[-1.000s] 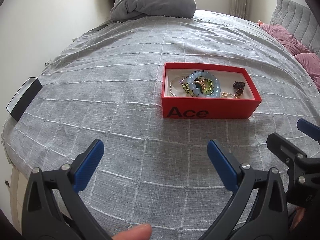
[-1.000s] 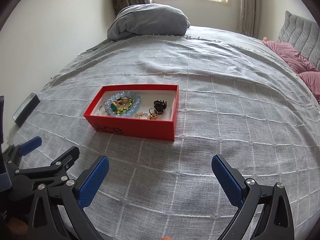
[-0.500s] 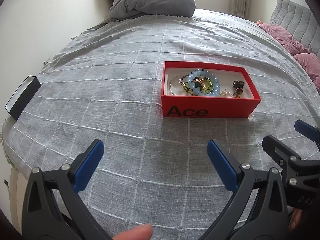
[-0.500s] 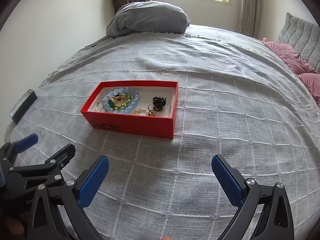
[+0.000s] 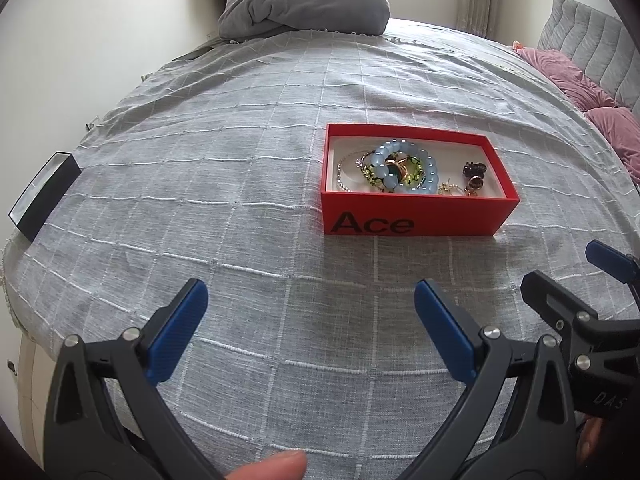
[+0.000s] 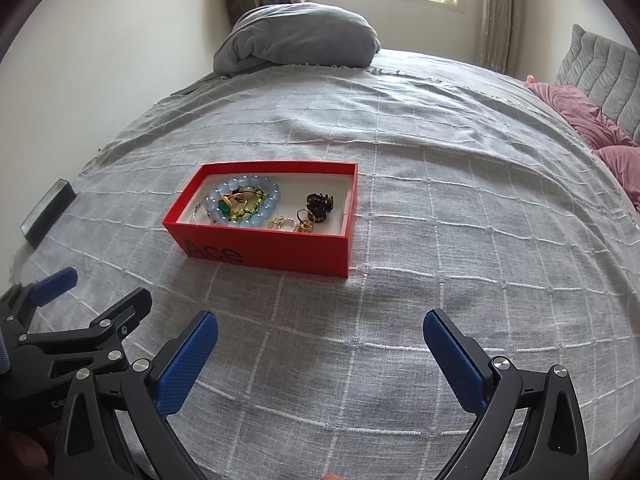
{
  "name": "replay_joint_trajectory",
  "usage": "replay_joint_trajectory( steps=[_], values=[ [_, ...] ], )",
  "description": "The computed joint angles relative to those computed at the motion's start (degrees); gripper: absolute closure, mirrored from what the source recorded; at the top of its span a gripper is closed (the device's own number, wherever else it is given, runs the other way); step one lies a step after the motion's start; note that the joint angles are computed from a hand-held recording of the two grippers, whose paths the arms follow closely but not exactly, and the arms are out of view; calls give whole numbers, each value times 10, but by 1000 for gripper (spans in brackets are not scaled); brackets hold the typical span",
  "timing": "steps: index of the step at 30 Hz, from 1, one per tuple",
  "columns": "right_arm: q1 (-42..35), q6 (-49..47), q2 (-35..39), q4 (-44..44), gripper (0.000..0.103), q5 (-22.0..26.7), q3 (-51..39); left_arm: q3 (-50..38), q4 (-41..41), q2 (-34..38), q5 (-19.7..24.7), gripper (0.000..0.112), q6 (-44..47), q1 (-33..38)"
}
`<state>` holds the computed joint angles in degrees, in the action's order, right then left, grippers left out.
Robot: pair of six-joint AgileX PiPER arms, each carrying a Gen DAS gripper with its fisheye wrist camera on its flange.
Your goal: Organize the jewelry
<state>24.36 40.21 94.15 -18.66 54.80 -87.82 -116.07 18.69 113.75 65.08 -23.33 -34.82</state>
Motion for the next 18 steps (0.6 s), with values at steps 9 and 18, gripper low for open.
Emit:
replay_joint_trajectory(
  steps=[9,18],
  values=[
    [0,-4,2,4,0,-2,0,-2,0,0,0,10,-1,-1],
    [0,-5,2,5,0,-2,0,-1,1,0,0,10,0,-1]
  ],
)
